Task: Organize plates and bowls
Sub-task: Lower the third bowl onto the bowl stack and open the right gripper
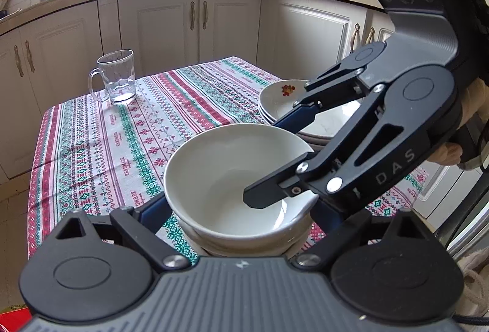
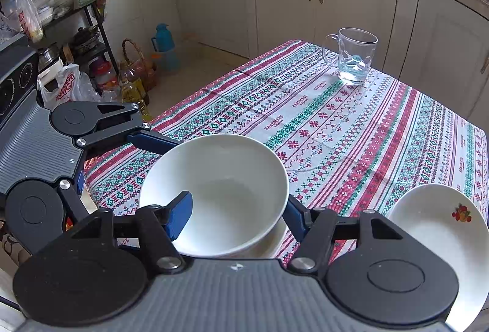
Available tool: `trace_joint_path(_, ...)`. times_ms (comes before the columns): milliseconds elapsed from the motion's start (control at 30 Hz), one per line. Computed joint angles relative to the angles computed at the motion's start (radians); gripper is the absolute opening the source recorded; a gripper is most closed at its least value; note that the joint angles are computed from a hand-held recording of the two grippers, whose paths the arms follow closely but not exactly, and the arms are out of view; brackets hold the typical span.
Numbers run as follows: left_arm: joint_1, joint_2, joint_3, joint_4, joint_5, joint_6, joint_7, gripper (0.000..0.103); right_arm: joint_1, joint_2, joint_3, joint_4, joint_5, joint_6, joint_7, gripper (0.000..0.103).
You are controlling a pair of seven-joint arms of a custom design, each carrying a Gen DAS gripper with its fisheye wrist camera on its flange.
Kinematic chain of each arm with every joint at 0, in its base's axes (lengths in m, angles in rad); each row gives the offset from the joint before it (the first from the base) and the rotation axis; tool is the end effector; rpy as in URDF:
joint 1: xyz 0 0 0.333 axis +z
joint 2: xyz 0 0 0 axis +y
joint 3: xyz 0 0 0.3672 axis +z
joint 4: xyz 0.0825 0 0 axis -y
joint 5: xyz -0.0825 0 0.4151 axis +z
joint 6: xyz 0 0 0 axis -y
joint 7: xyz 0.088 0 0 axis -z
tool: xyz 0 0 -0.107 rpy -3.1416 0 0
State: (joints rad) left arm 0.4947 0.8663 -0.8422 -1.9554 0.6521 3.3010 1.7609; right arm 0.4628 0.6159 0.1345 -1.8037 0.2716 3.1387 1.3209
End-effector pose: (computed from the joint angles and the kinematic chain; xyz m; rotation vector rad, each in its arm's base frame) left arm 0.6651 -0.2096 0.2710 -0.9815 2.3837 -1.2259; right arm 0.6420 0.3886 0.3049 -2.1167 1.2243 -0.3493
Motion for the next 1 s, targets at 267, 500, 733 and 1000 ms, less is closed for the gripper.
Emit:
trace_joint_path(267,0.03,0.037,-0.045,0.018,-0.025,-0.05,0.038,0.097,-0.025,0.009,0.027,0.001,0.008,0.012,-0.015,0.07)
trace_joint_path(500,0.073,0.077,-0.107,0.026,-0.089,-0.114,0.132,0.098,-0.032,0.01,0.037,-0.006,0.017,0.028,-0.027,0.075)
trace_joint_path(733,0.12,0.073,-0.138,-0.02,-0.102,-0.093,0.217,0.099,-0.04,-0.011,0.05,-0.049,0.023,0.09,-0.032,0.082)
trace_joint_path(1000,0.153,0.049,-0.115,-0.073,-0.063,-0.028,0.262,0.099,0.032,-0.058,-0.033,-0.131,0.034,0.139,-0.001,0.082)
